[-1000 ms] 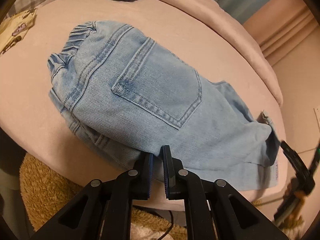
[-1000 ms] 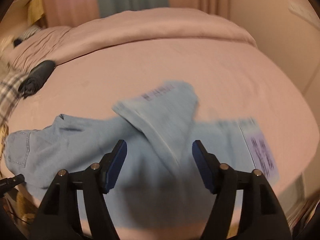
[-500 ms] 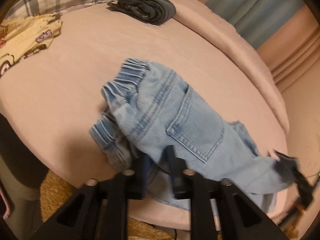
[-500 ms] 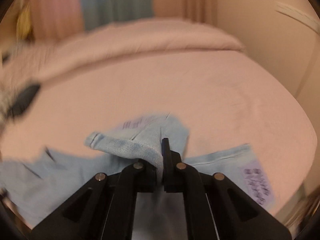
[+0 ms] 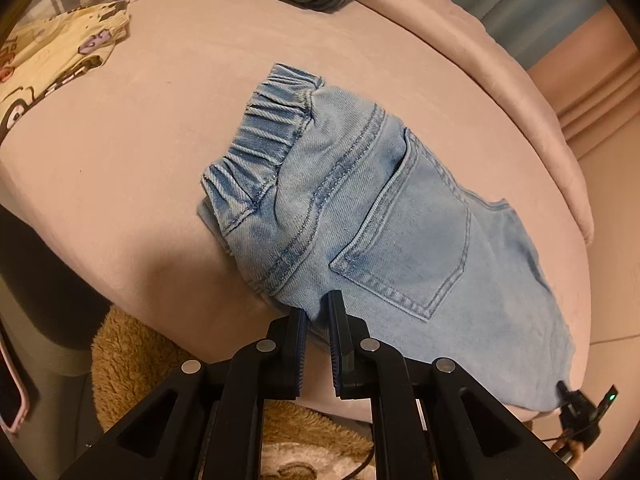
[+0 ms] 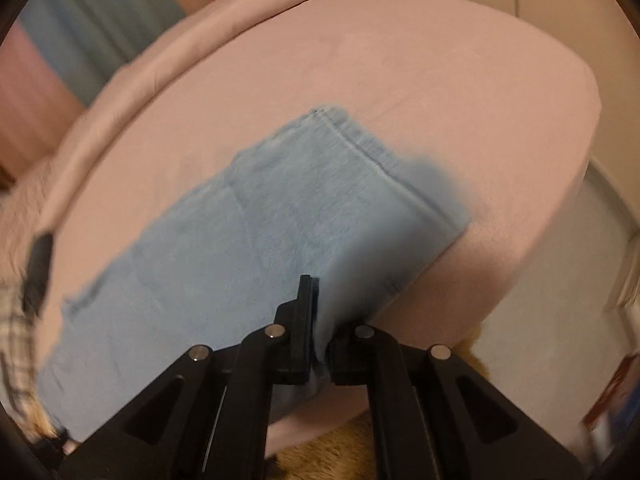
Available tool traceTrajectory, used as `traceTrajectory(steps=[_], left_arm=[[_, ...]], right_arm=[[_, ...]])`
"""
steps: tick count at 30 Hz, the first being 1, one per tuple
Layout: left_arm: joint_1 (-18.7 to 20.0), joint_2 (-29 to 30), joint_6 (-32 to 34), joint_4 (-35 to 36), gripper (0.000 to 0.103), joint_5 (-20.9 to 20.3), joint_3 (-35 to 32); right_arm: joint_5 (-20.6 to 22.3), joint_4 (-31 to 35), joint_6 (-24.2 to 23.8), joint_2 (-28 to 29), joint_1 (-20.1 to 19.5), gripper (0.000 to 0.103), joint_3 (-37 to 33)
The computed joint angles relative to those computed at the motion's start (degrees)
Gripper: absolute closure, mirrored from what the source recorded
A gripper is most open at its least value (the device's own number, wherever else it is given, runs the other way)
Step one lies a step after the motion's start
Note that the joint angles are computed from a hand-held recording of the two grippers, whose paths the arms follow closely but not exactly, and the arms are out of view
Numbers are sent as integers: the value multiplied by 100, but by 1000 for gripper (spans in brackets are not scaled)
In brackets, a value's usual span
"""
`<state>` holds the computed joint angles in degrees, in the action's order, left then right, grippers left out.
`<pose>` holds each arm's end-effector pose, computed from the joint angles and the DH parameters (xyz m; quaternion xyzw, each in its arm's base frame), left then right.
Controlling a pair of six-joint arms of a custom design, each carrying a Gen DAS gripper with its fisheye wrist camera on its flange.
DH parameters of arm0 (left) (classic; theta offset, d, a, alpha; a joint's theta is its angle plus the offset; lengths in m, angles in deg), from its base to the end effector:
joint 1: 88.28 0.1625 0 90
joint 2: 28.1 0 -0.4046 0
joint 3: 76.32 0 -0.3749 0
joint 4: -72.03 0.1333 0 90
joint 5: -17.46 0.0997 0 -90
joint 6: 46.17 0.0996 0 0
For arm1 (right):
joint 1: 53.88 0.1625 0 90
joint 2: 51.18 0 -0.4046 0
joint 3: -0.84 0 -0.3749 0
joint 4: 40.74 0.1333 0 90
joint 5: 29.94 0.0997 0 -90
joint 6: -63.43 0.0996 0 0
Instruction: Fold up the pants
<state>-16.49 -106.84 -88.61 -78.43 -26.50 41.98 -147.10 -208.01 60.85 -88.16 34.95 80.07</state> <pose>0.0429 -0.5256 0.2915 -0.2593 0.8701 -0.3383 0.2477 0.0728 -0.7349 0.1385 -0.0592 -0.9278 0.2850 0.2334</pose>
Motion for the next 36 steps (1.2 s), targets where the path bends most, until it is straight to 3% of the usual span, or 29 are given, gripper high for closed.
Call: traceTrajectory(steps=[2,3,4,6,8,9,10,11,14,17,20,23,25,27,29,31,32,34,36], left_arm=[[-18,95,33,79,93,55,-120],[-25,95,38,79,93,79,-112],[-31,90,30,68,93,95,-99],[-33,113,-3,60,93,89,-119],[1,121,-38,21,94,34,-148],[5,124,-57,37,94,29,-167],[-18,125,-40,79,94,68,-184],[-52,139,-14,114,94,141,-201],[-129,186,-18,180,94,256,-234],[-120,190,-31,112,94,183,-213],[-113,165,-30,133,93,79,-149],[-46,139,36,-2,93,-45,-67],[40,103,56,-89,93,-229,-73],[68,46,65,-7,93,-331,-108],[27,-36,68,156,90,-289,-137],[-32,-146,48,242,80,-136,-118],[-63,-176,34,198,76,-77,-89],[-114,-273,141,-137,49,112,59],[-164,-278,258,-373,44,437,133]], right_arm=[[-90,-152,-47,17,12,76,-112],[-304,-368,-188,66,52,59,-182],[-405,-511,-305,82,65,51,-208],[-359,-417,-511,74,53,52,-347],[-54,-30,-463,124,-29,64,-554],[-158,188,-392,225,-44,95,-738],[-471,319,-352,362,-9,98,-923],[-571,336,-443,528,-13,98,-1162],[-232,87,-700,599,47,99,-1394],[-143,-300,-1287,743,206,99,-1728],[-174,-479,-1476,767,270,99,-1831],[-475,-686,-1383,663,154,99,-1428],[-614,-313,-986,581,-40,98,-1235],[-450,-332,-904,484,-226,99,-938],[-599,-390,-1192,449,-155,90,-901],[-1045,-17,-1202,464,19,62,-1105],[-1031,-80,-1314,453,111,58,-1130],[-945,-224,-1605,374,284,45,-1041],[-854,-162,-1872,431,515,41,-1129]])
